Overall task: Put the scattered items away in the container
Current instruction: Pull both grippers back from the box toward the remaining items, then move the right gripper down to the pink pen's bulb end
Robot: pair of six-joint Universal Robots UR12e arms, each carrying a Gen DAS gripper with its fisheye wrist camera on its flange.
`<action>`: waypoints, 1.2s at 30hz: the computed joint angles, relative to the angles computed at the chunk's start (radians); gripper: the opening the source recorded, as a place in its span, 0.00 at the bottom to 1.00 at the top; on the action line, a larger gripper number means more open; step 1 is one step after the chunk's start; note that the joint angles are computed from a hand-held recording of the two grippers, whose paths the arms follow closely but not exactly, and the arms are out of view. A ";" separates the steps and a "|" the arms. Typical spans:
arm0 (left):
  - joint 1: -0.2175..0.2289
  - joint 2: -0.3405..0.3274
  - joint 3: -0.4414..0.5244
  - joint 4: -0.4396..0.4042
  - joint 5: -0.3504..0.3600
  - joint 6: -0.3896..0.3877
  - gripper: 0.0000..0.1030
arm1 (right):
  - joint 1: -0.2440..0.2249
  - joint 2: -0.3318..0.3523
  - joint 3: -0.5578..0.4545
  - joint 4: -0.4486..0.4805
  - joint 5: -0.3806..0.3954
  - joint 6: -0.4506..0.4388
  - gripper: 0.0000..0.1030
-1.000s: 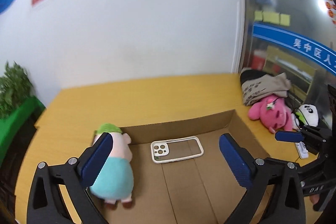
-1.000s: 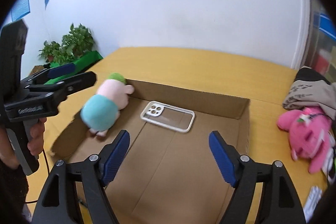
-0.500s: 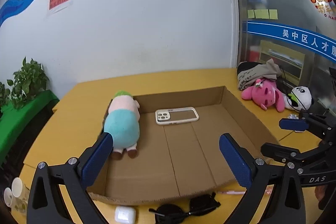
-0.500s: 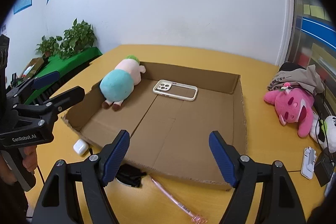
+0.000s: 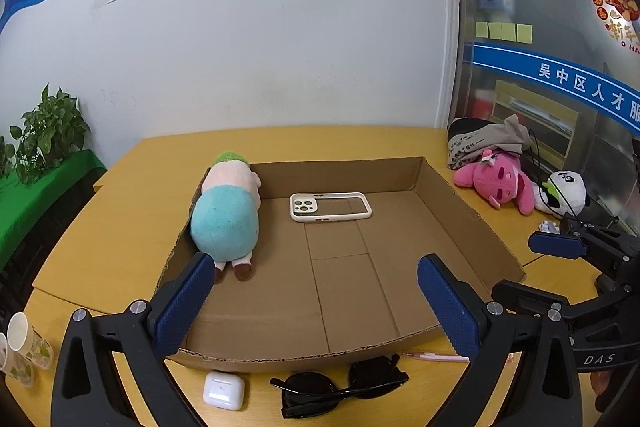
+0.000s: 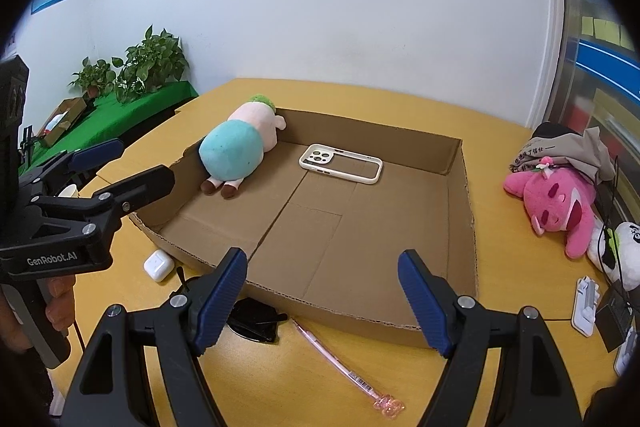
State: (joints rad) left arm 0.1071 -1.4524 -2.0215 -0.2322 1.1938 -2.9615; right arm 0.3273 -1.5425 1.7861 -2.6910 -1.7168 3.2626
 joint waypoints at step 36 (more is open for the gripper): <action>-0.005 0.013 -0.095 -0.358 -0.185 0.039 1.00 | -0.059 -0.046 0.166 0.242 0.120 -0.126 0.29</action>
